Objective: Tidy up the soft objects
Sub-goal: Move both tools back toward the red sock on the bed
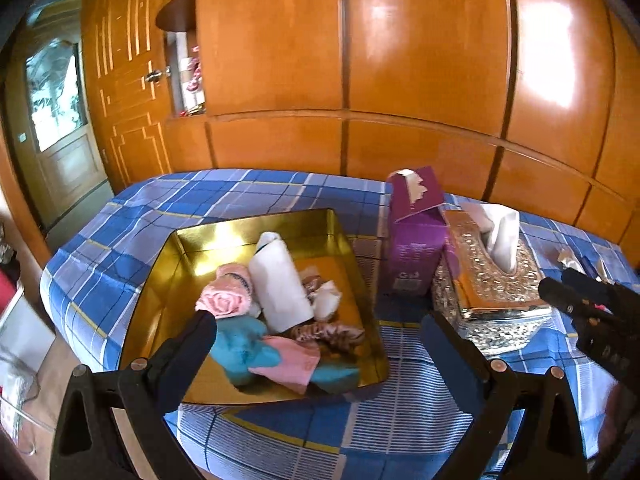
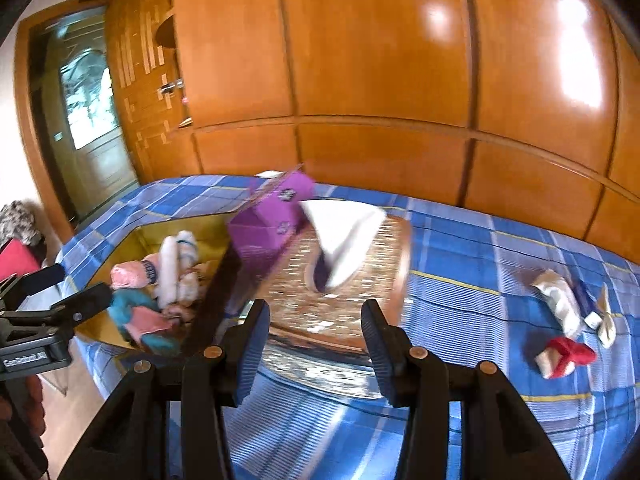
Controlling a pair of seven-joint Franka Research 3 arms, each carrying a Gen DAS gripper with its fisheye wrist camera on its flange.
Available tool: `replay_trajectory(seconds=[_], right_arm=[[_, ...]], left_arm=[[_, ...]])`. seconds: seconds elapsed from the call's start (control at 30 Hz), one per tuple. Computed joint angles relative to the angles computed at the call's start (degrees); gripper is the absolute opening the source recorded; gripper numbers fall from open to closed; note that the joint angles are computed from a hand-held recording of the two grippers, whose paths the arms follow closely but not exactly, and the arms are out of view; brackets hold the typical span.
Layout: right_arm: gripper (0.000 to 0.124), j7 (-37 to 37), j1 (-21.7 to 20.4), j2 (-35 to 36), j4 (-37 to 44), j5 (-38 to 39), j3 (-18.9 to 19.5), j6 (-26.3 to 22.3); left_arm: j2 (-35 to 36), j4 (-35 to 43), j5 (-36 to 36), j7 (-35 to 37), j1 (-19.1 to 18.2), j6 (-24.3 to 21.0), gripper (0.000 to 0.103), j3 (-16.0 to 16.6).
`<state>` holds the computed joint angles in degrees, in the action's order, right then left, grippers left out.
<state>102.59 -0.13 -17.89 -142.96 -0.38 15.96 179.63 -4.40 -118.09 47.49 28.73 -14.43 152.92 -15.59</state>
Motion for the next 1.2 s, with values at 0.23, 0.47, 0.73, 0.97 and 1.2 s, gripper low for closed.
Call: replay_trajectory(seconds=[0.23,0.47,0.73,0.97,1.2], right_arm=[[0.048,3.1,-6.4,-3.2,-3.3,-1.1,1.7,-0.1],[0.048,5.3,-10.9,-6.7,-7.2,-1.7,1.5,-1.9],[0.048,4.5,-11.8,-9.9,-11.0,-1.1,-2.4,-4.2],[0.048,5.2,-13.9,-11.8,-12.7,-0.5,-3.0,-4.9],[0.048,5.7,-15.4,-13.6,-14.1,0.0,-3.5,-5.2]], left_arm=[[1.1,2.0,1.0,1.6,-1.2,0.0,0.103,-0.6],[2.8,4.5,0.2,5.2,-2.8,0.7,0.103,-0.7],[5.1,7.5,-0.2,8.9,-4.8,1.9,0.103,-0.7],[8.1,11.7,0.5,12.8,-7.2,2.3,0.103,-0.7],[11.6,15.8,-1.3,18.3,-9.9,2.6,0.103,-0.4]])
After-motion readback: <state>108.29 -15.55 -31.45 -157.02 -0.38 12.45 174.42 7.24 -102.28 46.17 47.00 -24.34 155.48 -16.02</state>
